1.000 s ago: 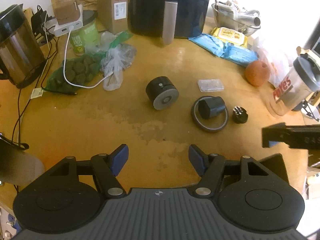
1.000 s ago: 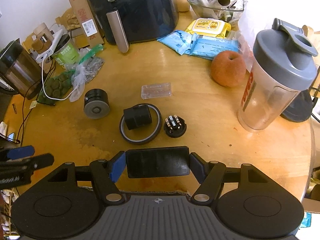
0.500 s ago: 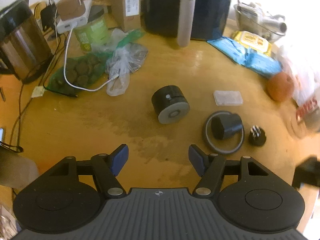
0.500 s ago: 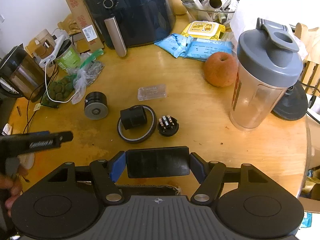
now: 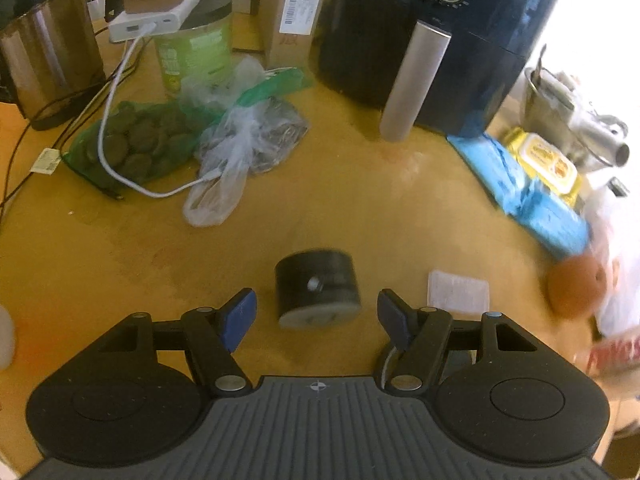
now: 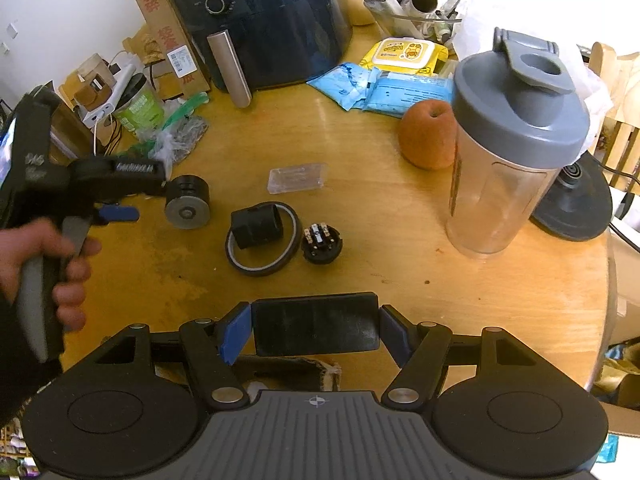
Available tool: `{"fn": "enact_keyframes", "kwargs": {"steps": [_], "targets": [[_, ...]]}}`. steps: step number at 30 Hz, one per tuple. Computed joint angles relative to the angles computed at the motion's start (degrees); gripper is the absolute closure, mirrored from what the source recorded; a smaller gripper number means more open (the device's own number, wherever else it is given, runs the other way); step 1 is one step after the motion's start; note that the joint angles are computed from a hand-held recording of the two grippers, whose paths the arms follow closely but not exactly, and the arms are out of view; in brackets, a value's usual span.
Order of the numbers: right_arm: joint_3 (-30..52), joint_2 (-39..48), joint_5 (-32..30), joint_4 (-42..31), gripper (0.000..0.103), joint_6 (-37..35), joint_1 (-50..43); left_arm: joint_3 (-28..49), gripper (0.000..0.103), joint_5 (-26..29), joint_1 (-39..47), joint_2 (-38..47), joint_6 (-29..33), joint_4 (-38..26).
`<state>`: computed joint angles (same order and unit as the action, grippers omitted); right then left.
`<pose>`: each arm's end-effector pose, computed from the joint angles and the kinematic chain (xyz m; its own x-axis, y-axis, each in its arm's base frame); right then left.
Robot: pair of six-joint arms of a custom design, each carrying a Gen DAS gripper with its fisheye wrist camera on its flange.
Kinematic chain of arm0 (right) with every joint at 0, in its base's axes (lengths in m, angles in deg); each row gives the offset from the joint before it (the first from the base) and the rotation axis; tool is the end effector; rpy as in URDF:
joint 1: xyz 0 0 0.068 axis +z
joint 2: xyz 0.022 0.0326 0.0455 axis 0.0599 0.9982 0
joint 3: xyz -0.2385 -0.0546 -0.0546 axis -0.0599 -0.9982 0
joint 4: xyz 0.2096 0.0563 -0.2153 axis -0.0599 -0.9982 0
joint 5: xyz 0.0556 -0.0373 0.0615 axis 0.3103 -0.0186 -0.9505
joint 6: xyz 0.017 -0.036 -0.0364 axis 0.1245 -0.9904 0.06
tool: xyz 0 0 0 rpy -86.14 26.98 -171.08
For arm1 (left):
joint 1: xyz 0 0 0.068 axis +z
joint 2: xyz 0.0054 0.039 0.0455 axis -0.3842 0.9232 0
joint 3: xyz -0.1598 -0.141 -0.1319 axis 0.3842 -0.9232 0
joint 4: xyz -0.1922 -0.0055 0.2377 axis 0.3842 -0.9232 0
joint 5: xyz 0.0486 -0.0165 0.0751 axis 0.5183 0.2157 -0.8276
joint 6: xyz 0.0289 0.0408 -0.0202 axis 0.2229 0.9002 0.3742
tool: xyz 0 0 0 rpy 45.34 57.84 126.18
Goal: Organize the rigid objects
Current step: 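Grasp the black cylindrical puck with the left gripper while the right holds the block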
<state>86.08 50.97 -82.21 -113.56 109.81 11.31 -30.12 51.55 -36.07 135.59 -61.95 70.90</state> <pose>0.1742 0.0261 0.1086 -0.8328 0.3742 -0.4080 0.2734 0.9188 0.2847 0.3478 -0.0854 0.0673 -0.8819 0.0149 -0.4711 0.0935 0.9852 -0.1438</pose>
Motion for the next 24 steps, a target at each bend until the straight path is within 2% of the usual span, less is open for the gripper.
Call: {"fn": "enact_keyframes", "kwargs": {"steps": [10,12,13,24], "targets": [[-1.69,-4.32,-3.24,-3.34,0.032,-5.39,-6.61,8.11,0.038,0.72,-0.49,11.02,-2.73,1.23],[-2.01,-5.17,-3.53,-4.01,0.032,-5.77,-7.47,9.47,0.042,1.38,-0.15,12.35,-3.03,0.53],[-2.23,-5.74,-3.73,-4.44,0.032,-5.96,-7.89,9.85,0.046,1.67,-0.05,12.75,-3.02,0.36],[-3.12,-8.64,-4.38,-5.81,0.032,-4.52,-8.32,10.24,0.047,3.50,1.07,11.50,1.27,-2.79]]}}
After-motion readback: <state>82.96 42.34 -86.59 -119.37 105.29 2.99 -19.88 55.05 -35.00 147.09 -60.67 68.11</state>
